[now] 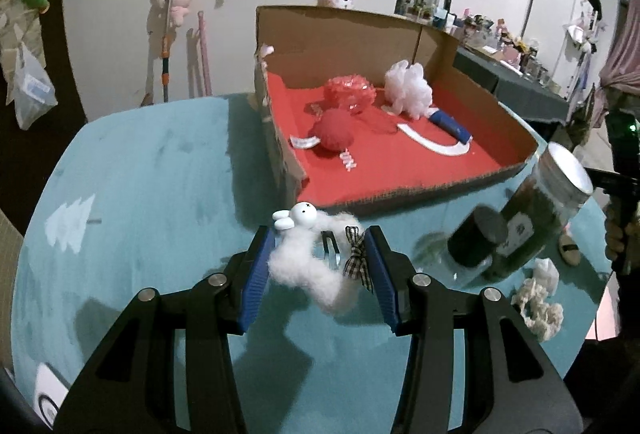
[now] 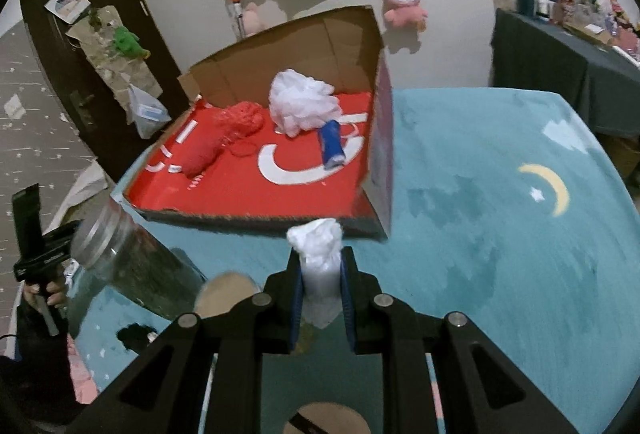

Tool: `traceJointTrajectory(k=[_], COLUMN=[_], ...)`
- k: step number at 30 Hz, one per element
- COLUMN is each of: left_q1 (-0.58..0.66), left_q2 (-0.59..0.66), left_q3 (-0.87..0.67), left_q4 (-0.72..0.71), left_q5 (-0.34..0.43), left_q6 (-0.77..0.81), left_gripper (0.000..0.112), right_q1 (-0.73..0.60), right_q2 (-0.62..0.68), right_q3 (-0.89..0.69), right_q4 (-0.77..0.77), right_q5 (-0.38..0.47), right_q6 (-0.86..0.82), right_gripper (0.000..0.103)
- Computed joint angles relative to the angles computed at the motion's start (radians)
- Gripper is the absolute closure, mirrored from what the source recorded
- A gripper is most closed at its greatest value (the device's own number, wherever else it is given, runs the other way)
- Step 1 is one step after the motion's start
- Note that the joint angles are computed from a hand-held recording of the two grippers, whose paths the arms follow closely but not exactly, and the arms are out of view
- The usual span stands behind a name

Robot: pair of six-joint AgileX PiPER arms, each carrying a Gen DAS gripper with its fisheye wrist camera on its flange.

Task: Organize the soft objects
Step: 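Lift the bunny plush and white cloth and carry them over the box, then lower both items onto the red lining and open both tools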

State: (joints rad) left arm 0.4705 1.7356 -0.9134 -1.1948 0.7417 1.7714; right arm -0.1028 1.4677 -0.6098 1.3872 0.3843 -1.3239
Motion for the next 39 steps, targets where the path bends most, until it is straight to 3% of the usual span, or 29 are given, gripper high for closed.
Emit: traceJointTrajectory(k=[6, 15, 21, 30, 39], left_q1=[-0.020, -0.147, -0.284, -0.498, -0.619], left_q2=[0.038, 0.065, 0.130, 0.328, 0.500], left_q3=[-0.105, -0.231, -0.380, -0.709, -0.937], left_q4=[0.057, 0.153, 0.279, 0.585, 0.798], left_q5=[0.073, 0.067, 0.070, 0.122, 0.157], left_q6=[-0.076, -0.193, -0.356, -0.706, -0.898], left_gripper=[0.067, 0.067, 0.067, 0.067, 0.067], right_q1=[-0.003, 0.056, 0.124, 0.203, 0.237], right_q2=[0.069, 0.170, 0.284, 0.601, 0.860], right_q3=[-0.107, -0.303, -0.515, -1.011, -1.393], right_q4=[-0.102, -0.340, -0.596, -0.947, -1.090], right_q5=[0.081, 0.128, 0.179, 0.424, 0.648], right_q6=[0.091, 0.315, 0.555, 0.884, 1.052], right_gripper=[0.085, 0.085, 0.085, 0.085, 0.085])
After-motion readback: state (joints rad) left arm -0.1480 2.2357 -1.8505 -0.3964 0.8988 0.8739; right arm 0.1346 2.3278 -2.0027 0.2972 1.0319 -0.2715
